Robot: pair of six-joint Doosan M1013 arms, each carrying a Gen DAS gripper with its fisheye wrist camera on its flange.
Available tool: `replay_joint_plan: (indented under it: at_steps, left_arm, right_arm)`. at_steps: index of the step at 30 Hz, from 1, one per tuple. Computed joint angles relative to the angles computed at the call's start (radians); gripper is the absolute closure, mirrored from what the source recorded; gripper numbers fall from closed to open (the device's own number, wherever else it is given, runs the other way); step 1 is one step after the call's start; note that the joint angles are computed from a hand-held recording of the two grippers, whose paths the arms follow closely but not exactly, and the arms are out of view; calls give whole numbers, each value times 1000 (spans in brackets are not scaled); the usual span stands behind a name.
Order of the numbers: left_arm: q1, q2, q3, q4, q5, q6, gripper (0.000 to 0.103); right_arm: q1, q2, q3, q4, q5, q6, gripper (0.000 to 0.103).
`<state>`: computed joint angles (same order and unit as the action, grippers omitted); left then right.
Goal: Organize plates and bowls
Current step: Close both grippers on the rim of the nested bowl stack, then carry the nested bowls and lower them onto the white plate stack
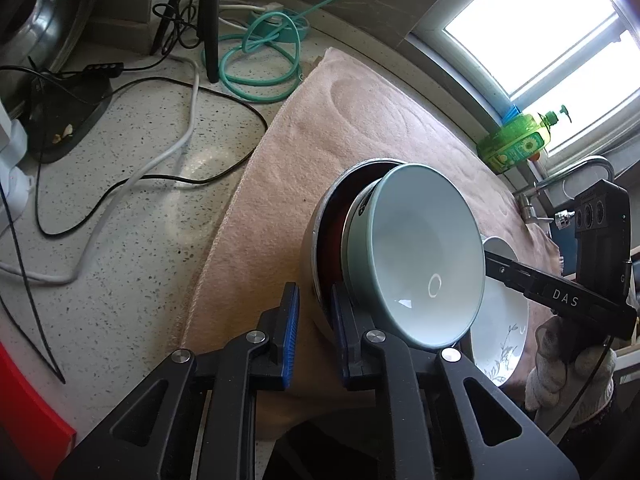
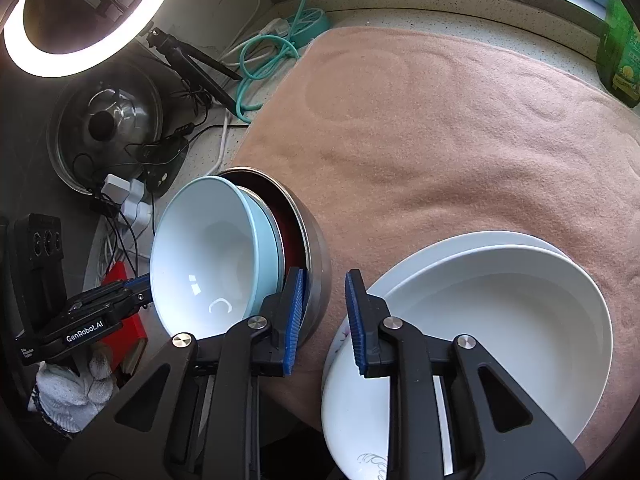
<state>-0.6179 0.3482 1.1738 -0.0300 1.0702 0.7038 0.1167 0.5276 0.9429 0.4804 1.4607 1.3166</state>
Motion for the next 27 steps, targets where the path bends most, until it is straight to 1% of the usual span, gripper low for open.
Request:
replay_joint_plan:
  at_steps: [2,3,5,11,21,27]
  left_arm:
    - [0,1,-1,0,-3,2,91]
    - [1,1,0,-2,-5,5,92]
    - [1,1,0,-1,-7,8,93]
    - [1,2,-3,1,-7,5,93]
    - [-4,8,-20,28,15,8,94]
    - [-9,11,-44,50,25,22,94]
  right_arm:
    - [2,3,-3,2,4,1,89]
    - [4,4,-5,1,5,0,90]
    - [7,6,-6,-3,7,2,92]
    - [10,5,-7,-13,5,2,93]
    - [10,1,-6,-11,-9,2,93]
    - [-1,-13,-2,4,-25,7,93]
